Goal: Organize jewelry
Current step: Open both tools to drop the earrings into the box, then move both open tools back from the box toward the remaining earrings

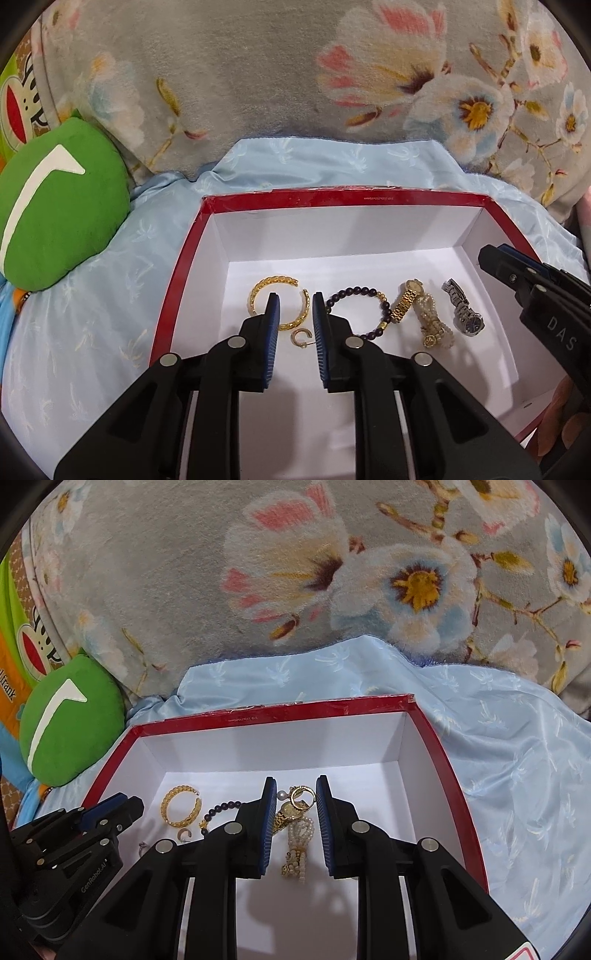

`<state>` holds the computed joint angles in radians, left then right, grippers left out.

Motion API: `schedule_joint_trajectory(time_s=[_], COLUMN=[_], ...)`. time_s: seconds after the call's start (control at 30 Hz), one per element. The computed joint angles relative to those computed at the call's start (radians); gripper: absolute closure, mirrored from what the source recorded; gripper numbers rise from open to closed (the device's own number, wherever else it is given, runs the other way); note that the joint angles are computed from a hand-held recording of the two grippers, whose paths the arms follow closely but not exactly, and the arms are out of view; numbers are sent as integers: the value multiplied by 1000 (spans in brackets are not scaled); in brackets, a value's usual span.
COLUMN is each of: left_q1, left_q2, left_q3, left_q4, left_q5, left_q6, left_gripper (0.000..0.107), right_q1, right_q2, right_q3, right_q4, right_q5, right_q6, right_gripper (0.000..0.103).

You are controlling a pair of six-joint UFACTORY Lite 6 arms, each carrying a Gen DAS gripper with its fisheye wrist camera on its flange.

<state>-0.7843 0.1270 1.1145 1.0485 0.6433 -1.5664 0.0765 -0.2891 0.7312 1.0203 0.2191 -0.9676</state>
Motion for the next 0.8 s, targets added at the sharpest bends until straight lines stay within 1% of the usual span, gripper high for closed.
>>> schedule_joint_trajectory(time_s=[0.03,0.07,0.1,0.13,0.5,0.77,0.8], left_q1=[0,-3,-8,-13,-18,-18,-19], left_q2=[0,0,1,3,7,7,6], left_q3=[0,3,4,6,12,14,14], left_q4=[-2,0,6,14,22,17,10], left_q5=[-2,5,13,21,34,34,35], left_q6=[3,4,-1,-3,-6,2,7], left_gripper=[80,77,73,71,70,70,70], right_q1=[4,4,1,-1,-5,10,17], right_q2=[3,5,7,8,9,-21,-41], right_q3=[4,8,10,10,4,-13,-27], right_q4=[-33,-49,-38,-30,24,11,-24], right_q5=[-1,0,2,5,1,-29,-41], right_q6=[30,46,36,29,-30,-24,14], right_gripper=[82,82,82,82,82,82,80])
